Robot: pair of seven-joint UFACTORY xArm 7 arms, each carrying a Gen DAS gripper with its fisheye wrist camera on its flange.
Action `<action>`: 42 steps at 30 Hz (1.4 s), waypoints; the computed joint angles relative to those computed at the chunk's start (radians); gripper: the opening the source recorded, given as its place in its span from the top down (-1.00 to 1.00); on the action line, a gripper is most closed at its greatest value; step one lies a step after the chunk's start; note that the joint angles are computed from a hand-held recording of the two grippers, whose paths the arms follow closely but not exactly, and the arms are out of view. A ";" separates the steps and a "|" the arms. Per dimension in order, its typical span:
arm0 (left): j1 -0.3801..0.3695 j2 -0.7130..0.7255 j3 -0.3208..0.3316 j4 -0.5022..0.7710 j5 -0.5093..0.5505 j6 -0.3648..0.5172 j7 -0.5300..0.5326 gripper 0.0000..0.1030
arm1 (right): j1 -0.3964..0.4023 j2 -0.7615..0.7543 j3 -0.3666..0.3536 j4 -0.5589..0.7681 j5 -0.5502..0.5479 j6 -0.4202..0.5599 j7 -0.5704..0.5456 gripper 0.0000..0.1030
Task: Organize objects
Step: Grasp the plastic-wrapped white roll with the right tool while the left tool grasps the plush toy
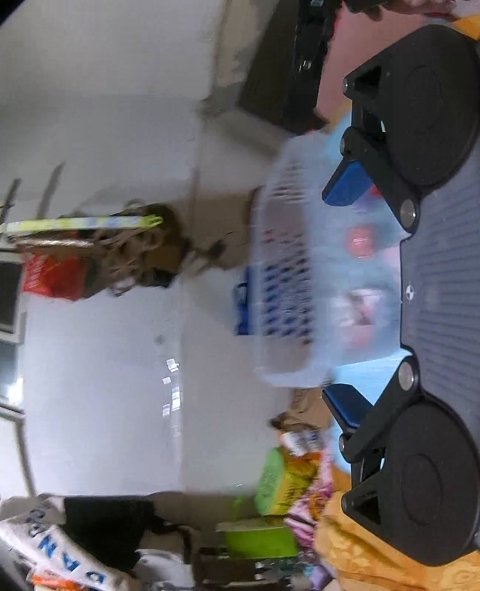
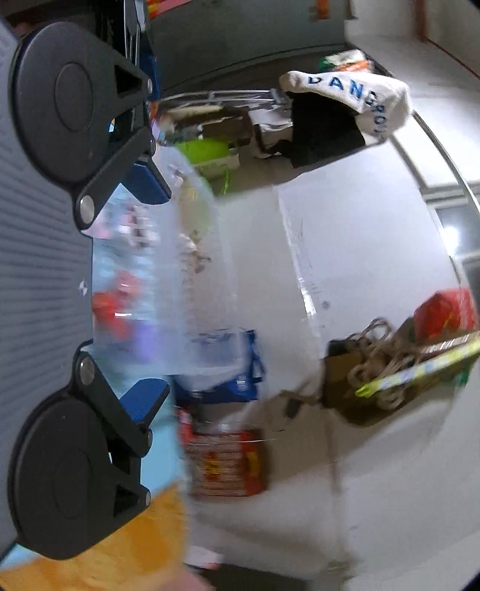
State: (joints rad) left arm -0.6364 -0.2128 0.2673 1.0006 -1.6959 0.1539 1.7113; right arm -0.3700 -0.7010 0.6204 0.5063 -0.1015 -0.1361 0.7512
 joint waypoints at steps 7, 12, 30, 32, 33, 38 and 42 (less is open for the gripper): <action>0.083 0.070 -0.074 -0.026 0.111 0.044 -0.088 -1.00 | -0.052 0.049 0.025 -0.011 -0.068 0.144 0.061 -1.00; 0.151 0.113 -0.121 -0.019 0.139 0.084 -0.157 -0.99 | -0.080 0.135 0.039 0.005 -0.116 0.102 0.094 -1.00; 0.370 0.183 -0.330 0.000 0.177 0.163 -0.275 -0.96 | -0.149 0.199 0.108 0.076 -0.264 0.146 0.158 -0.87; 0.376 0.191 -0.355 0.007 0.183 0.136 -0.276 -0.96 | -0.138 0.205 0.097 0.077 -0.274 0.147 0.165 -0.87; 0.376 0.198 -0.366 0.012 0.185 0.119 -0.279 -0.96 | -0.127 0.206 0.086 0.073 -0.278 0.142 0.165 -0.85; 0.389 0.205 -0.380 0.015 0.187 0.144 -0.288 -0.78 | -0.085 0.212 0.047 0.061 -0.291 0.129 0.147 -0.43; 0.391 0.195 -0.383 0.008 0.142 0.129 -0.227 -0.53 | -0.055 0.200 0.016 0.035 -0.267 0.094 0.132 -0.40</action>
